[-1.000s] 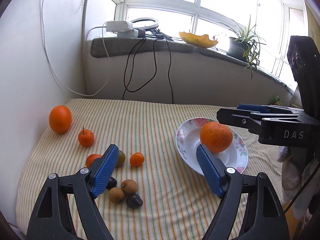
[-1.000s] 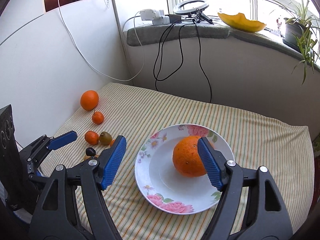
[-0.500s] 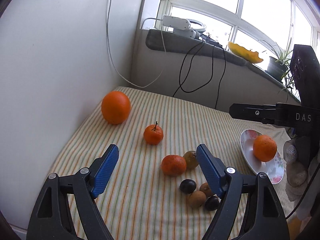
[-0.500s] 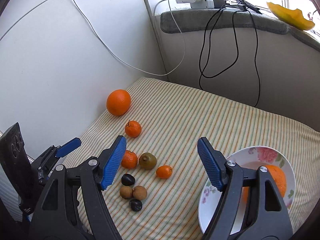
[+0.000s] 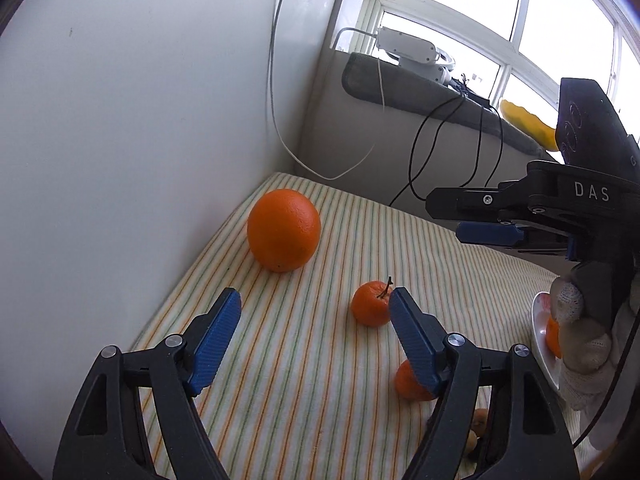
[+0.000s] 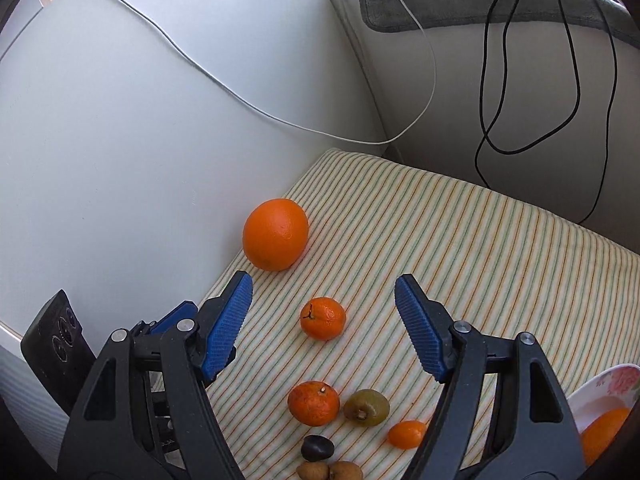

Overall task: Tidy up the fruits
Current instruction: 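Move the right gripper to the second large orange by the wall, then close the right gripper on the second orange and lift it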

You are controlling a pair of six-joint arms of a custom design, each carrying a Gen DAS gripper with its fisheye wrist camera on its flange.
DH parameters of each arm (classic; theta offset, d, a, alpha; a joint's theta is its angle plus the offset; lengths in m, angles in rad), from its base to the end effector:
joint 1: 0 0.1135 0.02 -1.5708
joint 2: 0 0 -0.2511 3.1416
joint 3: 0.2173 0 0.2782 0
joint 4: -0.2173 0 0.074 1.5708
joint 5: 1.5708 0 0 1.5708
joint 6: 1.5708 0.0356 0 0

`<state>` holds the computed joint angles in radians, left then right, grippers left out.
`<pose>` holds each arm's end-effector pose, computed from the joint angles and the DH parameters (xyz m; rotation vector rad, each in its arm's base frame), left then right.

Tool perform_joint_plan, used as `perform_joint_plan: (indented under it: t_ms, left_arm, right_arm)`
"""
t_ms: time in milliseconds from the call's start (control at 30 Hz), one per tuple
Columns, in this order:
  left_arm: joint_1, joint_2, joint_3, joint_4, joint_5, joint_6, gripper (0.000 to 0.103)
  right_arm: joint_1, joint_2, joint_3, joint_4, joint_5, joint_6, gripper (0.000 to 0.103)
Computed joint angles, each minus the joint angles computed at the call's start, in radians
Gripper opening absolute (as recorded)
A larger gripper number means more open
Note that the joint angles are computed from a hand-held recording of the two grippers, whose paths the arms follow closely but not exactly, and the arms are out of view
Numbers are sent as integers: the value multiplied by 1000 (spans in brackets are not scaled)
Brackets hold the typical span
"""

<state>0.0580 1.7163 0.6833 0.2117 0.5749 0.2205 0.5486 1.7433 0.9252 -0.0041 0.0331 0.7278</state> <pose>0.3184 -0.0009 0.0833 0.4482 2.2453 -0.5417 0.3139 0.1905 0.1233 0.2367 2.4556 0.5445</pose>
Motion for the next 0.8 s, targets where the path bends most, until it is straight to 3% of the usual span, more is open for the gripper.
perform_joint_plan:
  t_ms: [600,800]
  left_arm:
    - [-1,163,149,-40,-2,6,70]
    - [0,203,193,-60,-4,2,64]
  right_arm:
    - [-74,386,358,13,-195,45,76]
    - [-91,490,456,24,-251,87,76]
